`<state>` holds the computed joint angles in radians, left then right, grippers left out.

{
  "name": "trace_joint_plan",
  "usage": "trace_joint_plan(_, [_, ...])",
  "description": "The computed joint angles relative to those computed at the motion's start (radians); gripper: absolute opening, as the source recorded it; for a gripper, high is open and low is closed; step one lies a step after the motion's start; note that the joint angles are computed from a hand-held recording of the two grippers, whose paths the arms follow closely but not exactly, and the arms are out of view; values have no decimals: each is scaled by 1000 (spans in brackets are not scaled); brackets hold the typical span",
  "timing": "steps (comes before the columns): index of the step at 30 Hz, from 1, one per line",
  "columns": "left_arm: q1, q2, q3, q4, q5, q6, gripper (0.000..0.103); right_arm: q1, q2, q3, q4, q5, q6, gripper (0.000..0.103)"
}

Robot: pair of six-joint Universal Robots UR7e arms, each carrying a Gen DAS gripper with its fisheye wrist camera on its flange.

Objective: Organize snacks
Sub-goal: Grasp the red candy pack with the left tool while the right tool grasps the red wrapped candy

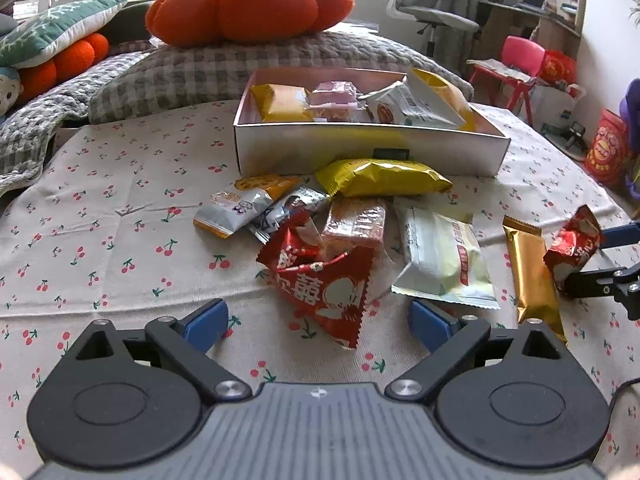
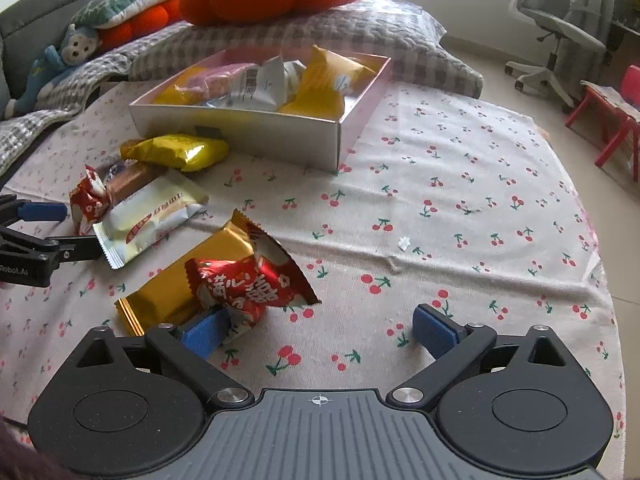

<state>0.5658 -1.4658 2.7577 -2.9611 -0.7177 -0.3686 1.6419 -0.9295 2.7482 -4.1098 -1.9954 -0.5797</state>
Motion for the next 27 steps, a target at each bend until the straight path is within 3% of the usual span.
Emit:
trace_joint_plan(6, [3,31,0,-55,16,7,81,-14,2,-5,-5,43,-2,100])
trace_joint_plan(16, [28,22,-21,-69,-13,30,52,-9,-61,-4,120,96,15,100])
trace_joint_plan(24, [42,-10,-40,-18,-43,19,40,2,-79,1,154,118,19,98])
trace_joint_plan(27, [50,-24,-51,16,-51,3,39,7,-78,1,160,115,18,90])
